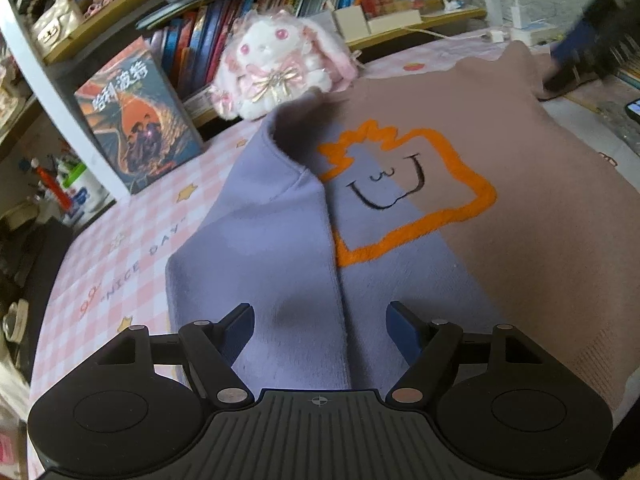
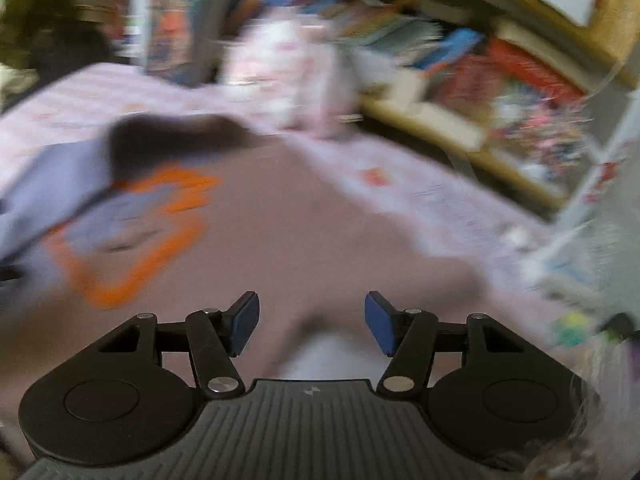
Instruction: Fold clothes
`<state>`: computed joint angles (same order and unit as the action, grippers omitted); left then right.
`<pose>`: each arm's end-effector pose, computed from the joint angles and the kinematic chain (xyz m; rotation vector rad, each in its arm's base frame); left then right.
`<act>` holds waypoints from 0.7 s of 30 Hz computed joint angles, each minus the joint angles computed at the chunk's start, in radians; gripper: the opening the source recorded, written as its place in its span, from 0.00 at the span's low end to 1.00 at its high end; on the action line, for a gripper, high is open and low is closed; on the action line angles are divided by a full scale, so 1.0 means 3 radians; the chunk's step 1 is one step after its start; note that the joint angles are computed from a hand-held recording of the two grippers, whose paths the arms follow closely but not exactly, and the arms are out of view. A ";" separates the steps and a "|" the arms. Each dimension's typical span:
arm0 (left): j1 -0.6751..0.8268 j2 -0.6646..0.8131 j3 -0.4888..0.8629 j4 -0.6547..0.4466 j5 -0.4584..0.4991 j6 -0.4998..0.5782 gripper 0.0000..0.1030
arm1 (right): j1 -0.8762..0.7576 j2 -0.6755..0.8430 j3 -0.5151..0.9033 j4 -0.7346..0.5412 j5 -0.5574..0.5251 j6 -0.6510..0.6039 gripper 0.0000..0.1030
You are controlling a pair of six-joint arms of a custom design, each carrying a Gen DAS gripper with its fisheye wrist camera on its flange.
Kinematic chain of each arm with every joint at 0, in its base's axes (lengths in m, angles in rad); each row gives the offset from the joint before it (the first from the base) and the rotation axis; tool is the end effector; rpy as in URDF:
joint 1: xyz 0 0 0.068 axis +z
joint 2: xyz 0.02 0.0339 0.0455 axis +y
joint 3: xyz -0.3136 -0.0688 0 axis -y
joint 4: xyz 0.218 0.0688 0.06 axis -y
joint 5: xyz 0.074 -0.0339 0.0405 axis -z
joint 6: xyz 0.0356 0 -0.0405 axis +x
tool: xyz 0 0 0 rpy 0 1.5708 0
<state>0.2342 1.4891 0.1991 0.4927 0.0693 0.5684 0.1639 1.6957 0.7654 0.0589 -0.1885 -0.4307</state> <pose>0.1844 0.0415 0.1549 0.4302 2.3477 0.3035 0.3024 0.0568 0.2023 -0.7896 2.2922 0.1095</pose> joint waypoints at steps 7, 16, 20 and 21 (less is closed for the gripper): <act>0.0078 0.0180 -0.0098 0.0310 0.0165 0.0240 0.74 | 0.0833 -0.0230 -0.0626 0.0173 0.0518 0.0882 0.38; 0.0582 0.0393 0.0171 0.0115 0.0615 0.0514 0.18 | 0.1248 -0.0161 -0.0825 0.0248 0.1041 0.1319 0.28; 0.0962 0.0376 0.0669 -0.0708 0.1089 0.0646 0.06 | 0.1307 -0.0168 -0.0867 0.0283 0.1145 0.1414 0.28; 0.1116 0.0367 0.0841 -0.0882 0.1224 0.0620 0.06 | 0.1308 -0.0166 -0.0867 0.0282 0.1154 0.1440 0.28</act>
<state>0.5691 1.5992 0.4513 0.2280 0.4365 0.7544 0.5562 1.6458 0.5053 0.1434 0.1576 0.0013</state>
